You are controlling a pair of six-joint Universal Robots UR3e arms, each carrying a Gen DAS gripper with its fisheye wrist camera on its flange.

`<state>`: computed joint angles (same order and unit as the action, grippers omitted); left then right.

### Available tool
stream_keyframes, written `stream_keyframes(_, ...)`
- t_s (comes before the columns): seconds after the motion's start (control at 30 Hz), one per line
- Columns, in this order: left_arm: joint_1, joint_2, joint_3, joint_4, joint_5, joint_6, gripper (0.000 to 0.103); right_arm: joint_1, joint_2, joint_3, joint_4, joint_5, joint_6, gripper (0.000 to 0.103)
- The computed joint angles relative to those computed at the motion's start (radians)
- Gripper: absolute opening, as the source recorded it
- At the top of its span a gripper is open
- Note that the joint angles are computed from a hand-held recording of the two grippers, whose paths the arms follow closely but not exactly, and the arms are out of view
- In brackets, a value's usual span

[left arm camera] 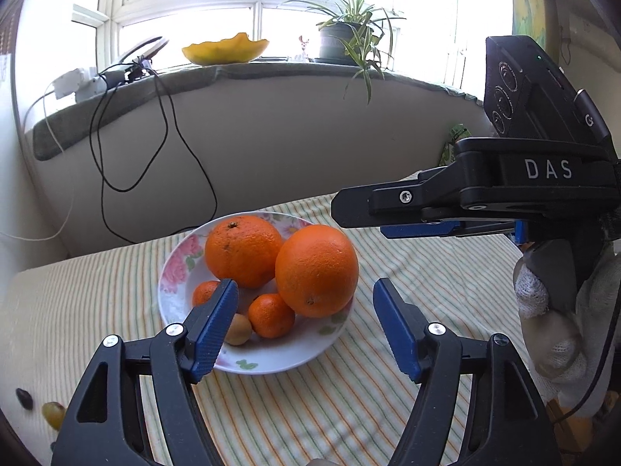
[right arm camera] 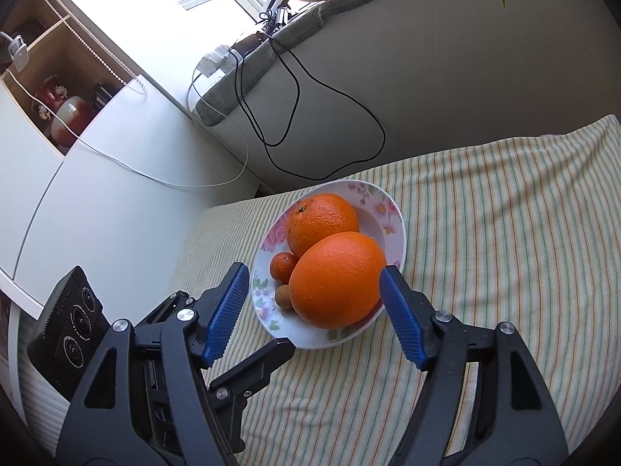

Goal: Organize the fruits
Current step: 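Lower the large orange into the bowl and open both grippers, then withdraw both grippers from the bowl toward the remaining plums and kiwi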

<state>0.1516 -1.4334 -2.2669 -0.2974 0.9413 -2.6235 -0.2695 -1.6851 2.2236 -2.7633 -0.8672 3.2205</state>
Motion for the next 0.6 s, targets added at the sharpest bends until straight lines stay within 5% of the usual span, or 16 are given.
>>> stream_keyframes(0.1, 0.044, 0.056, -0.028, -0.037, -0.028, 0.023, 0.073, 0.024, -0.003, 0.001, -0.027, -0.021, 0.016, 0.082)
stream_keyframes(0.6, 0.359, 0.373, -0.148, -0.387, -0.184, 0.233, 0.073, 0.222, 0.022, -0.02, -0.173, -0.213, 0.047, 0.086)
